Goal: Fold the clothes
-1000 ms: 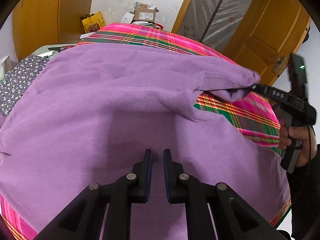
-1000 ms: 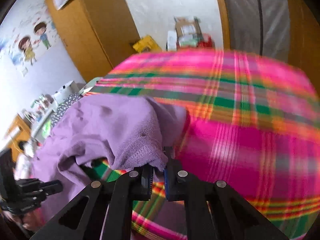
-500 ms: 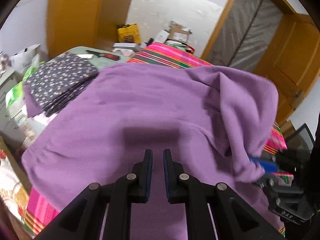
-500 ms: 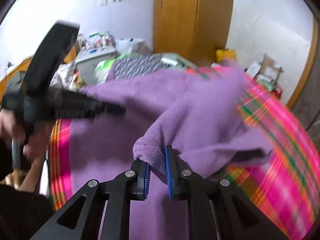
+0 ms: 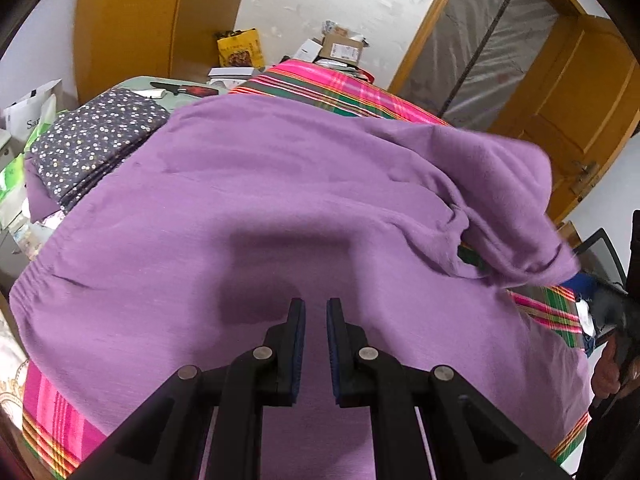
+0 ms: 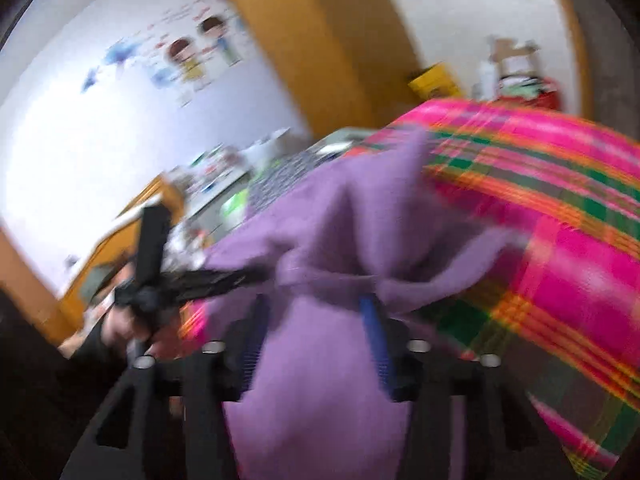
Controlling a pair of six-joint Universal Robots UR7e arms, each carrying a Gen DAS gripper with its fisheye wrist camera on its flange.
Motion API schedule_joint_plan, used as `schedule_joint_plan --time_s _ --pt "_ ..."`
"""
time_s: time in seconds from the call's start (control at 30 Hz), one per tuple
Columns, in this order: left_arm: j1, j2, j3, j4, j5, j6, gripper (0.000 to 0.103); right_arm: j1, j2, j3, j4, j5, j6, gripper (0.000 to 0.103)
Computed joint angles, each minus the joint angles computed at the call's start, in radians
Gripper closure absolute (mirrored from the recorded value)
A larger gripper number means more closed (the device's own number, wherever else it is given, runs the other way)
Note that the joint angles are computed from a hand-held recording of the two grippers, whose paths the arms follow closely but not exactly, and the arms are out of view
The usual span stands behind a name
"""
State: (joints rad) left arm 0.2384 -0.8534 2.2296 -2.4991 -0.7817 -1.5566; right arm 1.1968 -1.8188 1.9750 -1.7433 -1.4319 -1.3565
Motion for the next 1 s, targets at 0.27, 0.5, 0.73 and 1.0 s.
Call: schedule_joint_plan --time_s 0.27,0.5,0.73,1.0 --pt "0.007 0.008 -0.004 -0.011 -0.001 0.003 0.093 -0.049 0.054 -0.017 -0.291 0.097 0.330 0.047" --pt "0.006 0.019 -0.003 -0.042 -0.005 0.022 0.093 0.012 0.263 -0.120 -0.397 -0.102 0.512 0.047" --pt "0.009 0.013 0.007 -0.042 -0.011 0.010 0.093 -0.018 0.306 -0.164 -0.361 0.003 0.584 0.048" --pt "-0.001 0.013 0.007 -0.049 -0.006 0.010 0.093 0.040 0.278 -0.104 -0.344 -0.065 0.484 0.092"
